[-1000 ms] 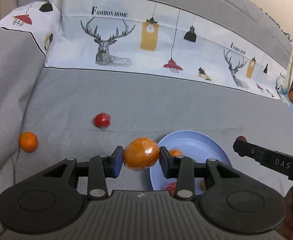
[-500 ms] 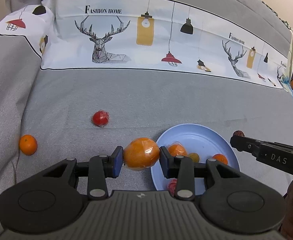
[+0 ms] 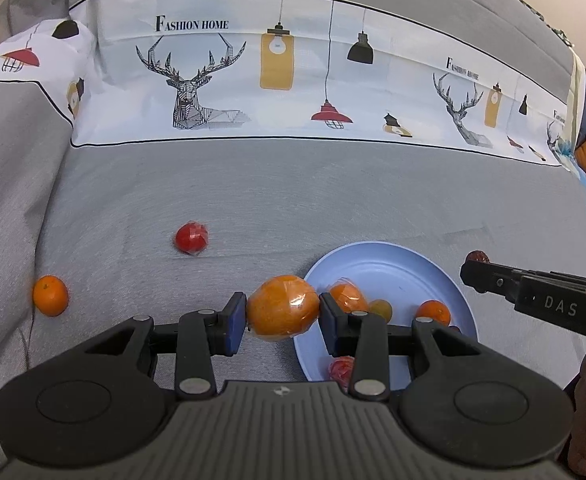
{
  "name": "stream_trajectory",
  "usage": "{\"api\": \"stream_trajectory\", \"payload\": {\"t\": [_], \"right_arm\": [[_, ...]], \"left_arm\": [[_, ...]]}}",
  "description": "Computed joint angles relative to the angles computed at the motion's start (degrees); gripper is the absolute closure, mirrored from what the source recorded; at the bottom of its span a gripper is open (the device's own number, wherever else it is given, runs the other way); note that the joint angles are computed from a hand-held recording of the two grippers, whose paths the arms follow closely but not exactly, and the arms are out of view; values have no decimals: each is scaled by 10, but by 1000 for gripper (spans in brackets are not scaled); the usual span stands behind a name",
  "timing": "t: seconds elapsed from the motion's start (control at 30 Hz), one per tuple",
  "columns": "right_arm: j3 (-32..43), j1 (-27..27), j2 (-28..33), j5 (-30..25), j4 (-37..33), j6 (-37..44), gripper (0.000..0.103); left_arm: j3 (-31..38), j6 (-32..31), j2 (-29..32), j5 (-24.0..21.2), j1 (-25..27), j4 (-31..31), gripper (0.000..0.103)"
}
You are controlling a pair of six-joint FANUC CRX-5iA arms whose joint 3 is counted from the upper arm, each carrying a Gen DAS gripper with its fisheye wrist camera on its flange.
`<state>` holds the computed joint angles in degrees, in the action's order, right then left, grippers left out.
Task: Organize fruits
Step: 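Carry both fruits over the blue plate and open both tools to release them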
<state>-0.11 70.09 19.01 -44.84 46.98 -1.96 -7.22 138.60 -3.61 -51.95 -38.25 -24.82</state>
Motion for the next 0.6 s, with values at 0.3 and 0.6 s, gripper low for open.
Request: {"api": "stream_trajectory", "payload": {"t": [0.3,0.6], "right_arm": [[-21,-2,-15,8,15,-20,82],[-25,-2,-16,11,18,-23,82]], "left_arm": [[6,3,5,1,-12,-9,60],[3,-3,4,6,-10,-6,60]]}}
